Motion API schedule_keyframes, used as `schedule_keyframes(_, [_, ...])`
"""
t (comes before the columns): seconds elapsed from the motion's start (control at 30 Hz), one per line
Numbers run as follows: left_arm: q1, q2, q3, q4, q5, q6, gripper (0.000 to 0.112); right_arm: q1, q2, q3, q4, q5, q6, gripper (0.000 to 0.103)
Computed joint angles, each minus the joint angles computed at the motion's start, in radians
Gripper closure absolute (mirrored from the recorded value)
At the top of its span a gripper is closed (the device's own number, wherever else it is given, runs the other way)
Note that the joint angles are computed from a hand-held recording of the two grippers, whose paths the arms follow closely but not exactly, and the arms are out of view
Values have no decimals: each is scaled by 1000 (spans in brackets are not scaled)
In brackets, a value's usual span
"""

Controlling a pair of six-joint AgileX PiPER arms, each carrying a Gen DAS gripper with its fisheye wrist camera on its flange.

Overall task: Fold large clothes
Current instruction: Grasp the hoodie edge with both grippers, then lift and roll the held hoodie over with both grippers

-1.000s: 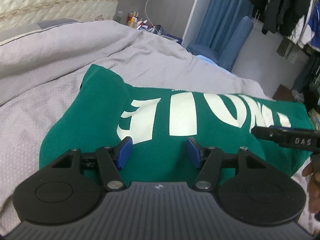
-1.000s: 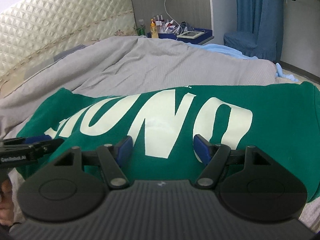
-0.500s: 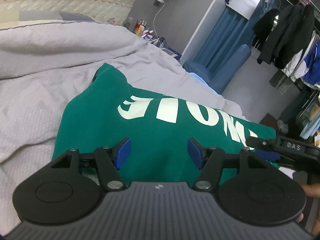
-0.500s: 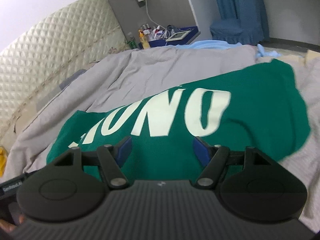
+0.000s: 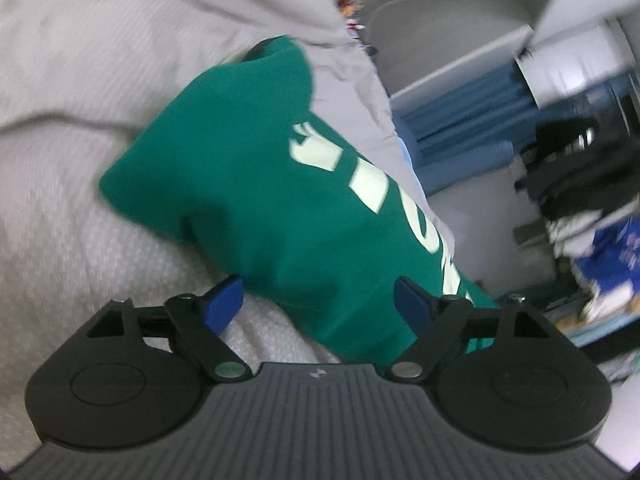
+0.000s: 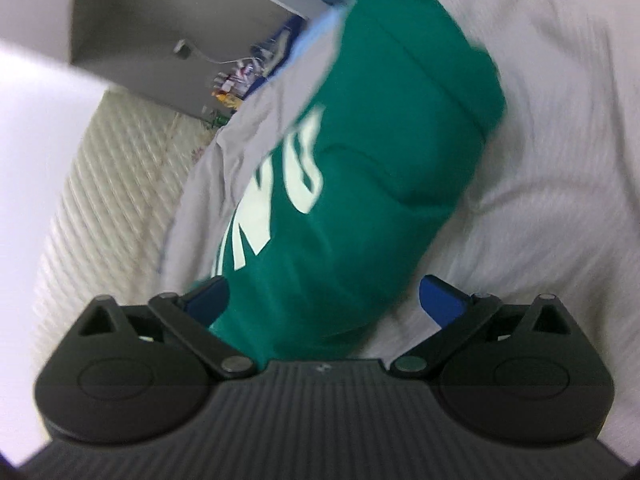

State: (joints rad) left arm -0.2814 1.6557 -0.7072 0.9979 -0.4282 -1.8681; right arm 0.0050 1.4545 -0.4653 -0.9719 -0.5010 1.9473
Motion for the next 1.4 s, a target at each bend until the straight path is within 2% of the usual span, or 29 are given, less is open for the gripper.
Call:
schedule_keyframes(0.07, [36,36,3,-1,-55,-48,25,-22,86,-4,67,-82,-14,0])
schedule_keyframes(0.2, [89,108,-2,-47,-146,-76,24,15,199,-47,324,-111,-187,0])
schedule_keyframes(0.3, [117,150,-6,-105,-193,-70,22,31,267,-104,405,-110,-241,0])
schedule_keyframes(0.33, [126,159,-3,-123,-206,-63,20,33,286,-110,435,-133,-257,0])
schedule_keyframes(0.43, [152,179,3,-150,-235,-70,19,27,315,-116,481,-210,-256,0])
schedule_keyframes(0.57, [174,206,13,-171,-314,-59,18,20,306,-120,494,-319,-303,0])
schedule_keyframes(0.73, [175,245,-18,-239,-386,-11,18,27,307,-112,524,-396,-371,0])
schedule_keyframes(0.93, [181,285,-90,-236,-464,50,17,20,368,-137,487,-332,-262,0])
schedule_keyframes(0.97, [186,285,-97,-224,-458,54,17,12,362,-136,468,-307,-240,0])
schedule_keyframes(1.17, [148,324,-225,-131,-290,-41,17,50,418,-233,518,-190,-215,0])
schedule_keyframes(1.3, [161,361,-284,-100,-305,-98,17,100,414,-317,555,-42,-286,0])
schedule_keyframes(1.4, [171,362,-310,-90,-354,-17,18,105,421,-356,526,-5,-267,0])
